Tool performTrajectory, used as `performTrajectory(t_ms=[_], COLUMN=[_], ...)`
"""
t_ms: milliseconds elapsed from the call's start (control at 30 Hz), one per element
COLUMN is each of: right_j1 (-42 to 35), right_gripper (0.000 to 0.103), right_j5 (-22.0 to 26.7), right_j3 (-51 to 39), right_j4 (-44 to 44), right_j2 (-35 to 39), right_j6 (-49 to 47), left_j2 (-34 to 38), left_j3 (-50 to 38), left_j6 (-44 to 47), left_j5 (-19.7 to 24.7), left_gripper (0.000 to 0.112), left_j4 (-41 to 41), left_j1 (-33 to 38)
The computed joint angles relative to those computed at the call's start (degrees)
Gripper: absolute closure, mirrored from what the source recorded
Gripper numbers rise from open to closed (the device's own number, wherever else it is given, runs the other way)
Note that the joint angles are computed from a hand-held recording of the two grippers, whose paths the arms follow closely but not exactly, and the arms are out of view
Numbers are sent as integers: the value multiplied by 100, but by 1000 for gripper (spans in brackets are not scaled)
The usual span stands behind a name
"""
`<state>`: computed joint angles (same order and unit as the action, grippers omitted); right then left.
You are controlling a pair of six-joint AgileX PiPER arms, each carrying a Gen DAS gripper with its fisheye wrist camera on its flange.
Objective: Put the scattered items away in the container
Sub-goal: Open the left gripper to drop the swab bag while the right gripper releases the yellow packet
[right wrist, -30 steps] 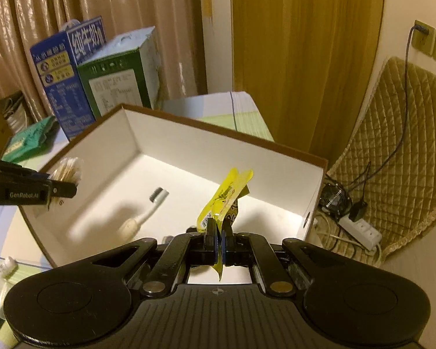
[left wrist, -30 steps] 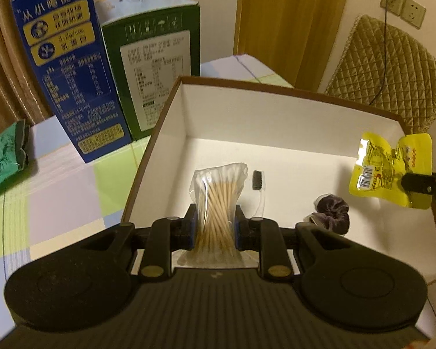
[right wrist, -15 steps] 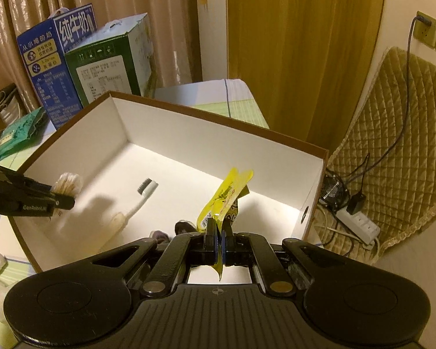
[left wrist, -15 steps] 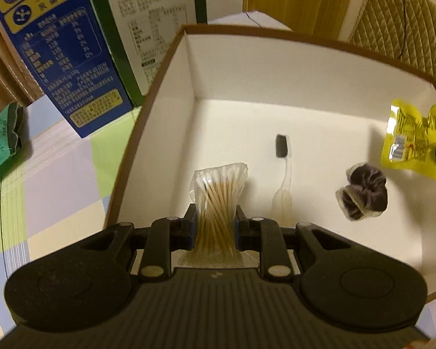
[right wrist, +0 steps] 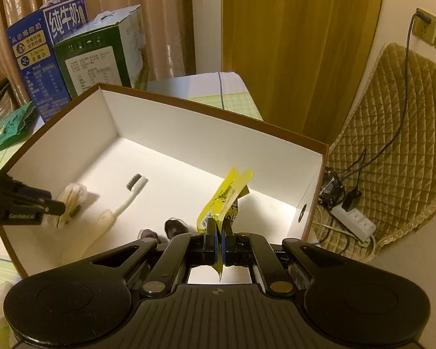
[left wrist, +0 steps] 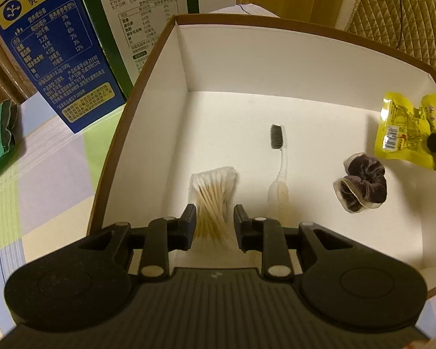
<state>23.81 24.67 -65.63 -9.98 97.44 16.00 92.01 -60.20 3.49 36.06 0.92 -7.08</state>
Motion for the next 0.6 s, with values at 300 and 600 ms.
performTrajectory(t_ms=[300, 600], right_j1=[-49, -222], right_gripper=[103, 67], right_j5=[-170, -361], right_j3=[-21, 232], right_j4=[-44, 1118], right_j2=[149, -24], right_j6=[68, -1217], left_j2=[-188, -597], left_j3=[127, 454], left_j6=[51, -425], left_j5=[-36, -177], left_gripper=[85, 64], left_j4=[-145, 234], left_j1=[11, -200])
